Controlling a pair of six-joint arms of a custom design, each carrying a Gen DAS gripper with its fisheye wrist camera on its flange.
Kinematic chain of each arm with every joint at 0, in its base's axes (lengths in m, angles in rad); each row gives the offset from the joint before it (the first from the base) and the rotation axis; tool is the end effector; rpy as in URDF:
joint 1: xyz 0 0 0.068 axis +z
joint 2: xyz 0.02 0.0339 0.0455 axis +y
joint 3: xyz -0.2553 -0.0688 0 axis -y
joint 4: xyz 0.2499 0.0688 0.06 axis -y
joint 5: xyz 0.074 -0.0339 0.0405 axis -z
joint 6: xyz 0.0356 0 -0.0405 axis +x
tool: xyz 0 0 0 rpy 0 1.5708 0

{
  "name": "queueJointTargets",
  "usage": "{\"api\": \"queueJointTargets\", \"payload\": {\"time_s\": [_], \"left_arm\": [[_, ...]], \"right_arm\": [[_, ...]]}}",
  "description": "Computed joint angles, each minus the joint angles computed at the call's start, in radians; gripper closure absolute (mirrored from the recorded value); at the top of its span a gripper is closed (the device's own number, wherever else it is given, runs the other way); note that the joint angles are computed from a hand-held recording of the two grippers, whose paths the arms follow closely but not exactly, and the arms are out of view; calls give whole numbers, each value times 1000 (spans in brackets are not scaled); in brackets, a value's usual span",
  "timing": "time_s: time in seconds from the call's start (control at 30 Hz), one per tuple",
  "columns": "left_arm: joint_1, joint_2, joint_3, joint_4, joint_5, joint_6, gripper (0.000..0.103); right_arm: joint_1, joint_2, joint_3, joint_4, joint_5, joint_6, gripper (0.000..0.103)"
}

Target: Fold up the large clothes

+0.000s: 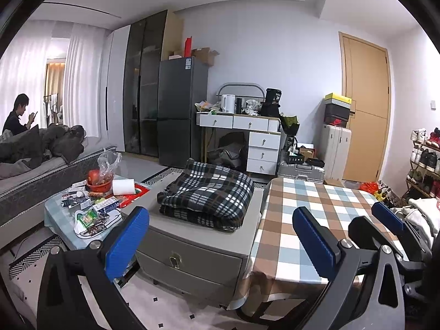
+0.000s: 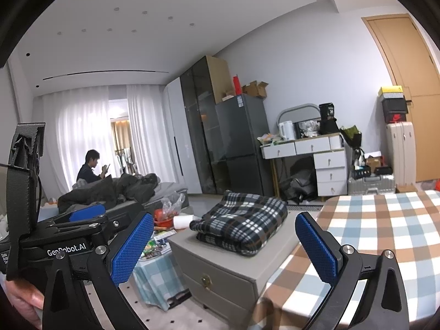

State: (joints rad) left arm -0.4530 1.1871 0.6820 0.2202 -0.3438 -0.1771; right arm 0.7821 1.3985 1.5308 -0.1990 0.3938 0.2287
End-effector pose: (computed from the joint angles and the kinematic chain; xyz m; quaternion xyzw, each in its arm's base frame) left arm 0.2528 -0.1097 0.2516 0.0069 0.7951 -0.0529 0.6041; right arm 0.2385 0.2177 0.4503 -0.0671 0.7254 0.1993 0.6554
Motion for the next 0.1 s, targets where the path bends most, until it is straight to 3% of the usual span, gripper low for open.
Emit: {"api": "queueJointTargets", "payload": {"time_s": [0.1], "left_arm": [[-3,-1,-11,16,5,-1,1]], "right_arm": [[-5,-3,-8,4,1,13,0]]}}
